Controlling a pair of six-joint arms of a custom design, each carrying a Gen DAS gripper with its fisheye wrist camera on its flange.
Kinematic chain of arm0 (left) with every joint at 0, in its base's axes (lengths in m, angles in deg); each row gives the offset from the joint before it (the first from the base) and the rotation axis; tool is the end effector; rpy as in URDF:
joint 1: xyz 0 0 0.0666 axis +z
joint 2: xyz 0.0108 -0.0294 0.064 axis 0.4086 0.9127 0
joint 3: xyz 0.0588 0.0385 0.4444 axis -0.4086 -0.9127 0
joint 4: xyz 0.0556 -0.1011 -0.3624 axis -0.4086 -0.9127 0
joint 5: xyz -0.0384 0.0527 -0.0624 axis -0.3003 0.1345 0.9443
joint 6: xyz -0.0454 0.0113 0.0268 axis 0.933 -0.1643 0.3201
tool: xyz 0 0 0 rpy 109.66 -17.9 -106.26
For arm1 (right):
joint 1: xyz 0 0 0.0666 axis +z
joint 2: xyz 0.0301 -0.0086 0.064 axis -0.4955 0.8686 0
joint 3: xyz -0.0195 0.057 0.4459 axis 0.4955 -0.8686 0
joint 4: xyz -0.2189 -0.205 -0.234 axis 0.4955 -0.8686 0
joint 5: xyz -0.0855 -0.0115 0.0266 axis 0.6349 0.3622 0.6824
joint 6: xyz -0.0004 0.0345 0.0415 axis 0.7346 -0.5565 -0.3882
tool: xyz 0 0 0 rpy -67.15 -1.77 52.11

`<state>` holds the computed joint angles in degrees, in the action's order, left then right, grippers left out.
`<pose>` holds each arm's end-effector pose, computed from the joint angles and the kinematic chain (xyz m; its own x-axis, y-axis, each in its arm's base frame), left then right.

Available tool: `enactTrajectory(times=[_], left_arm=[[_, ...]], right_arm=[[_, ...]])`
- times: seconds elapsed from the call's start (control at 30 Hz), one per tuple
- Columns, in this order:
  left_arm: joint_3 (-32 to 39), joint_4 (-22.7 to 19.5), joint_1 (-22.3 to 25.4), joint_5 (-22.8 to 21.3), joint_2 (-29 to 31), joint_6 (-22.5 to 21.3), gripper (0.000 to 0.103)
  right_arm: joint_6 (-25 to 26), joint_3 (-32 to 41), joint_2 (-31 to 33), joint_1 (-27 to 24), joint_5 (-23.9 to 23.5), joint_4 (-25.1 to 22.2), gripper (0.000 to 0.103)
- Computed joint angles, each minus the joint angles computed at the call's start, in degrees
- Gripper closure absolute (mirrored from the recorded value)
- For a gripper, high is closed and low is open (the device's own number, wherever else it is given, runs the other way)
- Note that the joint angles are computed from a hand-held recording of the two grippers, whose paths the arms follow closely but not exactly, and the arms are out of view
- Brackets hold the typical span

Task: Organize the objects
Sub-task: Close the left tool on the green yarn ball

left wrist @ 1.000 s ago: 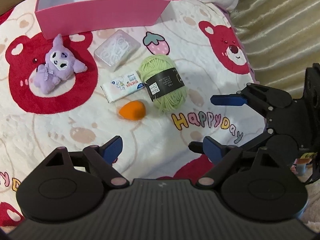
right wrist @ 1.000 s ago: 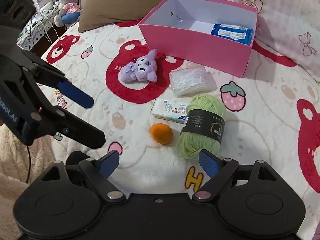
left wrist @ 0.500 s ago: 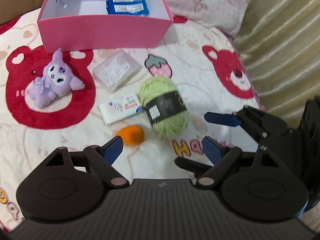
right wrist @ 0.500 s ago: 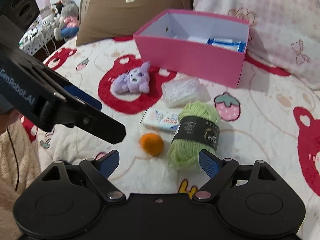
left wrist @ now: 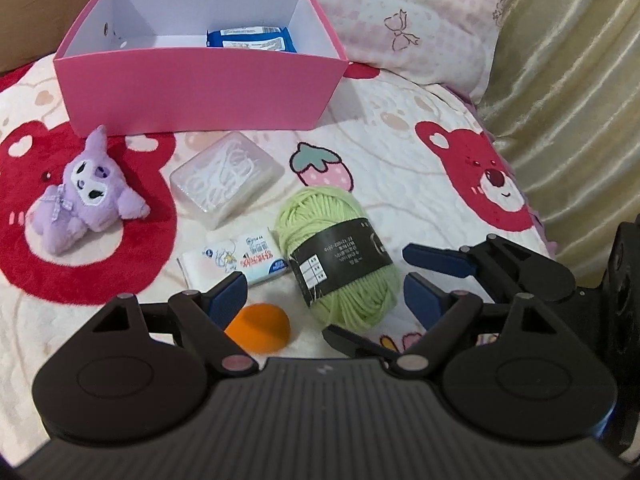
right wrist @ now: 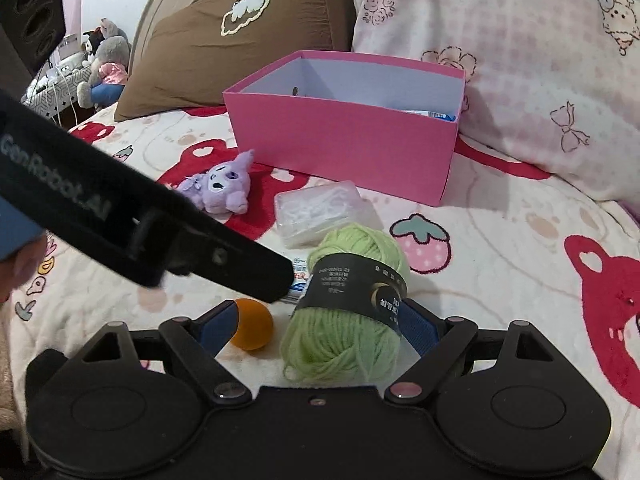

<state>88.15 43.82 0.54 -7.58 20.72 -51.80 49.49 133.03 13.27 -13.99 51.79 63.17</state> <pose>0.5991 -0.2658 0.3954 -0.8230 -0.0802 -0.5624 0.1366 0.9330 -0.3329 0.5397 0.1553 0.3487 -0.6460 -0.2473 -0.7221 -0.3851 0.9224 0.0286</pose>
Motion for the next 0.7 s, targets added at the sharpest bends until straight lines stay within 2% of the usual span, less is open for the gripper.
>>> enactTrajectory(times=[0.13,0.3,0.47,0.53,0.57,0.63,0.7], left_arm=[[-1.33,3.81,0.02,1.39,1.0,2.34,0.024],[-1.86,6.39,-0.01,2.87,2.6,5.69,0.035],[-2.63,7.39,0.02,3.55,3.5,8.01,0.039],[-3.04,7.88,0.07,4.01,3.69,9.28,0.044],[-2.25,6.33,-0.12,4.25,4.19,8.73,0.049],[-0.08,2.48,-0.98,2.66,5.36,6.63,0.051],[-1.35,5.18,-1.23,2.4,4.85,6.91,0.055]], right_arm=[[0.93,-0.5,0.82,-0.21,0.38,0.55,0.014],[-3.13,0.41,2.16,-1.65,-3.24,-0.69,0.014],[-8.36,1.24,3.59,-2.88,-7.0,-1.6,0.014],[-9.57,1.49,4.34,-3.16,-7.8,-1.82,0.014],[-9.94,1.62,4.71,-3.19,-7.82,-1.83,0.014],[-10.41,1.86,5.46,-3.16,-7.8,-1.9,0.014],[-9.49,1.98,6.05,-2.9,-7.08,-2.22,0.016]])
